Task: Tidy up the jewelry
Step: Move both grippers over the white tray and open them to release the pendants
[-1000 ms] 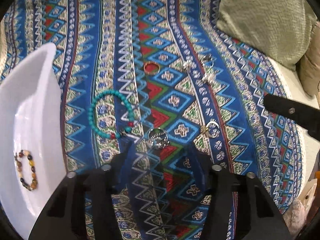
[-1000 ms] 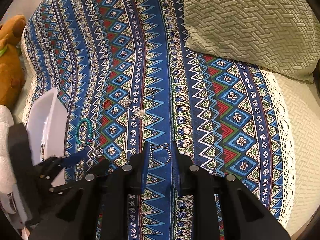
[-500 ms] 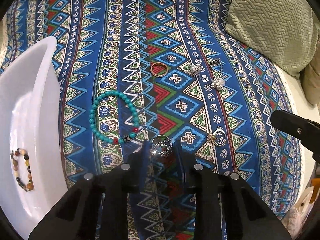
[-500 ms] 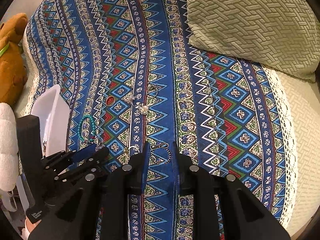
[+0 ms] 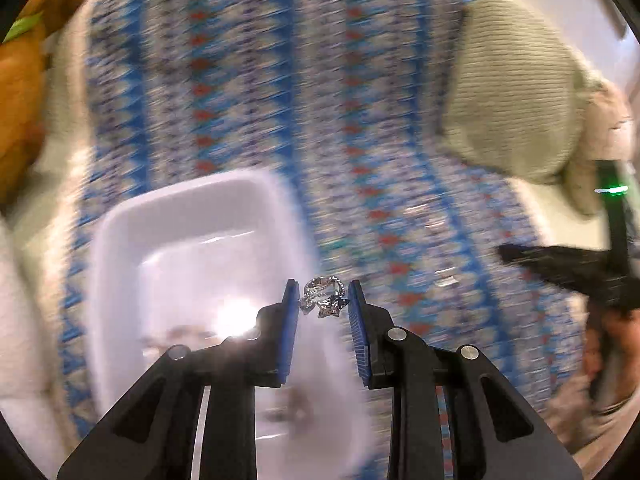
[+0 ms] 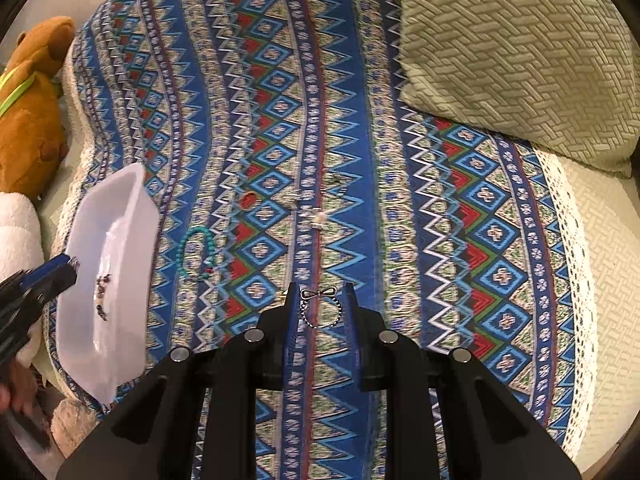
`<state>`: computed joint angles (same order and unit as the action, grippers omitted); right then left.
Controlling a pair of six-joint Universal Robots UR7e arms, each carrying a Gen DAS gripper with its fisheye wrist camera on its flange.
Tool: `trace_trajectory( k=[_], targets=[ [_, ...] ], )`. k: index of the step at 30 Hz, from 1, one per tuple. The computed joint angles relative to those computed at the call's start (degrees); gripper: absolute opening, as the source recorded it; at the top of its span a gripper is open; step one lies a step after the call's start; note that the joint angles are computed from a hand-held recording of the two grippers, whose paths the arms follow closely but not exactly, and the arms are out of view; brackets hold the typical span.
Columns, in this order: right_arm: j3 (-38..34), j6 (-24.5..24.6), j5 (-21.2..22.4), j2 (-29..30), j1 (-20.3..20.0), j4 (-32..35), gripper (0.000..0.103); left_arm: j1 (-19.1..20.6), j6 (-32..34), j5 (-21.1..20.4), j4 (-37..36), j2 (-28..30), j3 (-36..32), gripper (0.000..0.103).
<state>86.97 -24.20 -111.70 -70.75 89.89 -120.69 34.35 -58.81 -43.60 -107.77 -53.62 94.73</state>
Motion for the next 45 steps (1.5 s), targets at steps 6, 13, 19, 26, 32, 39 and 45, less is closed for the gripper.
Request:
trace_trajectory(
  k=[6,13,19,26,32,39,45],
  targets=[
    [4.3,-1.8,1.1,-1.7,2.5,-1.0,0.022,4.6,-6.8,-3.7,6.2,-5.2,6.8,0.023],
    [9.1,-3.9,1.3,-3.2,5.3,-2.1,0.022,6.4,-8.4,-4.4,6.3,-6.5,8.8,0.026],
    [10.2,-3.0,6.1,-4.3,7.6,1.4,0.022,4.4,-10.7,-2.0,9.6,-7.8,8.4,0.045],
    [9.8,-3.6,7.8,1.1,13.6,0.7,0.022,0.6,-20.3,6.5,10.4,-13.3,11.0,0.055],
    [11.2,-3.1,3.5,4.4,15.3,0.5,0.022,0.3,-21.9,6.4,9.5,-14.8,13.0,0.055],
    [11.7,-3.7,4.0,4.6,15.1,0.5,0.039,0.6,-21.0,6.0,8.1,-13.6,12.3,0.055],
    [9.7,-4.0,8.7,1.8,14.0,3.3,0.050,0.1,-19.8,5.6,4.9,-13.5,12.7,0.055]
  ],
)
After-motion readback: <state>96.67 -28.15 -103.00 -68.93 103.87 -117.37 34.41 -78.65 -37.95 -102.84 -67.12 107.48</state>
